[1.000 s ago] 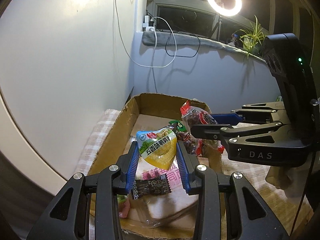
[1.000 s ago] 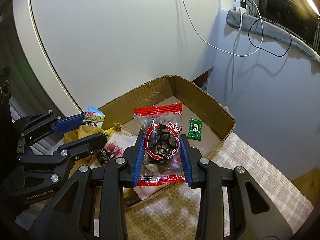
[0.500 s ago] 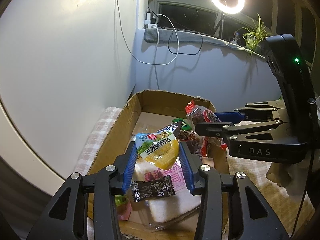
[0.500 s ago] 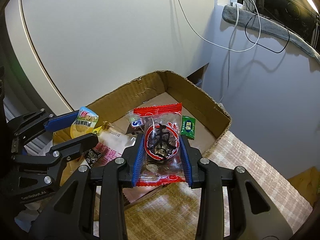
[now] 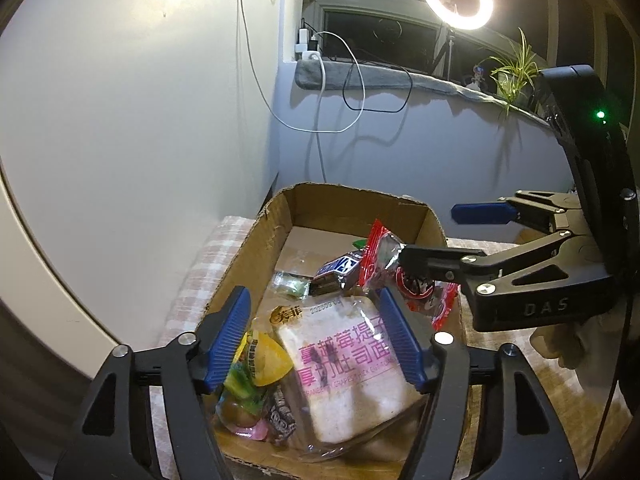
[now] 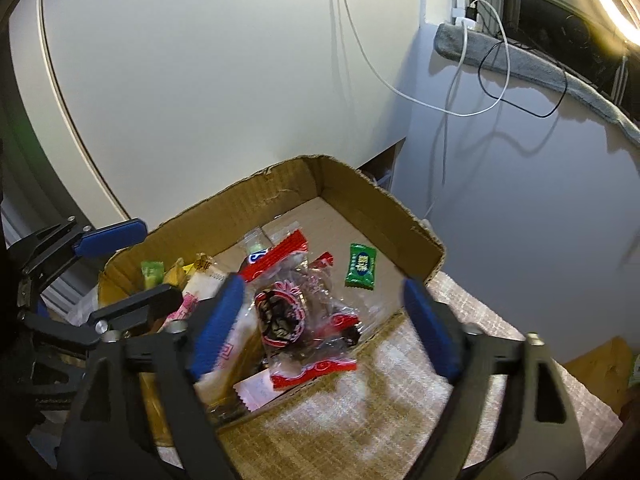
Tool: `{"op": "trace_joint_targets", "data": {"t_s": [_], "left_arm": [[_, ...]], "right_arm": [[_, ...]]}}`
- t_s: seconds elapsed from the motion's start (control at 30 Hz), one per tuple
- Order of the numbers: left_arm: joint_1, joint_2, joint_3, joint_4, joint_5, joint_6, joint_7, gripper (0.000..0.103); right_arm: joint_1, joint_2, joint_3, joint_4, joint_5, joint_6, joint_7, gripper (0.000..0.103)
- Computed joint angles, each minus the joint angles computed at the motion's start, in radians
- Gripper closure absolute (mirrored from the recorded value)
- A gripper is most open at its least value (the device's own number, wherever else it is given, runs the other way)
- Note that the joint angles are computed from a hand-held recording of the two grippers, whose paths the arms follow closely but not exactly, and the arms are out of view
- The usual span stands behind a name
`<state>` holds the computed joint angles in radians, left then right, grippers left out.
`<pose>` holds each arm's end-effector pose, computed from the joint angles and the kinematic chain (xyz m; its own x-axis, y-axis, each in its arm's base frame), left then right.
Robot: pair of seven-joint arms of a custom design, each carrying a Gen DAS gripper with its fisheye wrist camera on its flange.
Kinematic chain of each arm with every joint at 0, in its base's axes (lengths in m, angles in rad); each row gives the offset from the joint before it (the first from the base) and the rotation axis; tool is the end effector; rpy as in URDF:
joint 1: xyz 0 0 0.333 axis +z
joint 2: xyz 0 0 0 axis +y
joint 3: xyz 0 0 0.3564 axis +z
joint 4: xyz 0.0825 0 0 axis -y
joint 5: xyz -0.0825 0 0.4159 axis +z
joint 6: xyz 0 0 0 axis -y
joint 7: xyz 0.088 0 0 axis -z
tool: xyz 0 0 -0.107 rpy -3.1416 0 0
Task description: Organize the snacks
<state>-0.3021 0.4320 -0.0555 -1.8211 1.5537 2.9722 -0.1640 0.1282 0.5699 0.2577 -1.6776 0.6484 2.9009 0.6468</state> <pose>0.6269 -0.3034 0.3509 -0.1068 -0.9926 0.0574 -0.6293 0.0228 -0.7768 0.7327 0.2221 0.3578 0.6108 -0.7904 -0.0478 -0.5904 -0.4143 -0.6927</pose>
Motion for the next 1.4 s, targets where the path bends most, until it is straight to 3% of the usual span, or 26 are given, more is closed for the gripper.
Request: {"op": "trace_joint_targets", "data": {"t_s": [0.17, 0.57, 0.97, 1.2, 1.4], "left_arm": [[-0.003, -0.005, 0.0, -0.003, 0.007, -0.015, -0.011, 0.023], [-0.002, -0.016, -0.006, -0.012, 0.008, -0.025, -0.008, 0.023], [0.002, -0.051, -0.028, -0.033, 0.062, -0.044, -0.061, 0.023], [0.005, -0.091, -0.052, -0.071, 0.097, -0.074, -0.114, 0.023], [0.006, -0.127, -0.079, -0.108, 0.123, -0.105, -0.151, 0.023]], "right_arm": [[0.005, -0.001, -0.007, 0.0, -0.005, 0.012, 0.008, 0.015], [-0.003, -0.014, 0.0, -0.024, -0.019, 0.038, 0.026, 0.015], [-0.047, -0.069, 0.055, -0.094, 0.048, 0.093, -0.049, 0.015], [-0.099, -0.118, 0.12, -0.161, 0.145, 0.148, -0.146, 0.015], [-0.196, -0.162, 0.238, -0.223, 0.321, 0.205, -0.314, 0.015]]}}
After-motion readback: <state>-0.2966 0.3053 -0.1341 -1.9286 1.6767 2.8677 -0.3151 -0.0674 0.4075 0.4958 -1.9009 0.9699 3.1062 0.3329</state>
